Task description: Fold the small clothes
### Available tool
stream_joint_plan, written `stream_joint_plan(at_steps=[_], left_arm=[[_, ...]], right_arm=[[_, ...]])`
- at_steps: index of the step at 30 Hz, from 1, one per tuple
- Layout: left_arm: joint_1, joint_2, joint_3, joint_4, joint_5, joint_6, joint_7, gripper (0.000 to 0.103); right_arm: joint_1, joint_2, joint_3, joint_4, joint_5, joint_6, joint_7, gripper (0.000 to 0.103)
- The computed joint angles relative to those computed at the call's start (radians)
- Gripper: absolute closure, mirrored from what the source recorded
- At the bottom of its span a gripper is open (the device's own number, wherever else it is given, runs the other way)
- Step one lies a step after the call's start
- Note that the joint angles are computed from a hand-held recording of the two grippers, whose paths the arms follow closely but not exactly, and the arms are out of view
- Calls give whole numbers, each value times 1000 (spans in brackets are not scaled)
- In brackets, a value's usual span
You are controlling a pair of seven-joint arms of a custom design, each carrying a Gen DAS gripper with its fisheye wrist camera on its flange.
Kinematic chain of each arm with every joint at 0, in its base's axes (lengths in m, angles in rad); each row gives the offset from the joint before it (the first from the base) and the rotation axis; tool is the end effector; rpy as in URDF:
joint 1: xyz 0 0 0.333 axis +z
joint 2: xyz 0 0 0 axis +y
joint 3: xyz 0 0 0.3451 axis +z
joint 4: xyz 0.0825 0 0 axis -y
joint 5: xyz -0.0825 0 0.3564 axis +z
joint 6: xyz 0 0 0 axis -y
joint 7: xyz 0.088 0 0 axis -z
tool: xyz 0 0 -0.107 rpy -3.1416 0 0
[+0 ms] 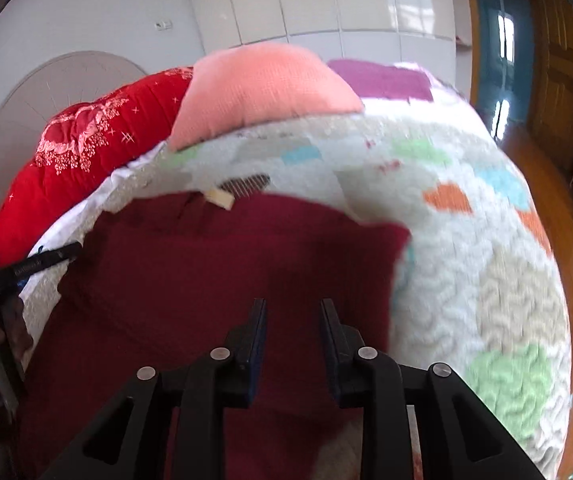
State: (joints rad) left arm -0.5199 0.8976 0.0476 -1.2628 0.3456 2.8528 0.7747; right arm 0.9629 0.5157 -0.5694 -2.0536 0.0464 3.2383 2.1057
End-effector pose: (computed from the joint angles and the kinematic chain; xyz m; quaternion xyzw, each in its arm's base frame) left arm 0.6952 -0.3914 0.3250 -0.6602 0.6631 -0.3116 0.1651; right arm 0.5743 0.2819 0.3536 -0.6464 0.6616 -0.2173 0.3117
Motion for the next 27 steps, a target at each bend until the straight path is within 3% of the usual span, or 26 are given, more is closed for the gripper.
stream_joint_plan(at_steps=[3,4,6,7,9,11,15,20,23,27], left_arm=[[-10,84,7,150,1,-141,18,59],[0,112,-7,197,-7,-182,31,57],[16,121,-20,206,-9,-166,28,55],[23,123,-29,210,-14,-168,33,54],[34,119,-43,202,-22,-160,42,54],[31,111,-36,185,-16,-149,44,54],[9,97,-8,160,6,-140,20,54],[-10,56,7,106,41,-147,-7,54],[-32,-1,38,18,84,-105,-50,54],[-51,-74,62,-101,138,-52,-111,54]], right_arm=[[-34,72,13,107,-3,-43,13,76],[-42,109,6,161,-9,-98,28,76],[-32,192,-45,262,-39,-240,94,76],[-46,207,-38,282,-33,-266,102,76],[-128,190,45,259,-7,-195,112,76],[-139,153,65,228,-20,-189,134,75],[-71,54,37,78,-85,-93,180,69],[18,71,-34,22,-149,-83,246,65],[46,53,-60,23,-168,-120,268,64],[91,11,-95,-25,-218,-88,309,63]])
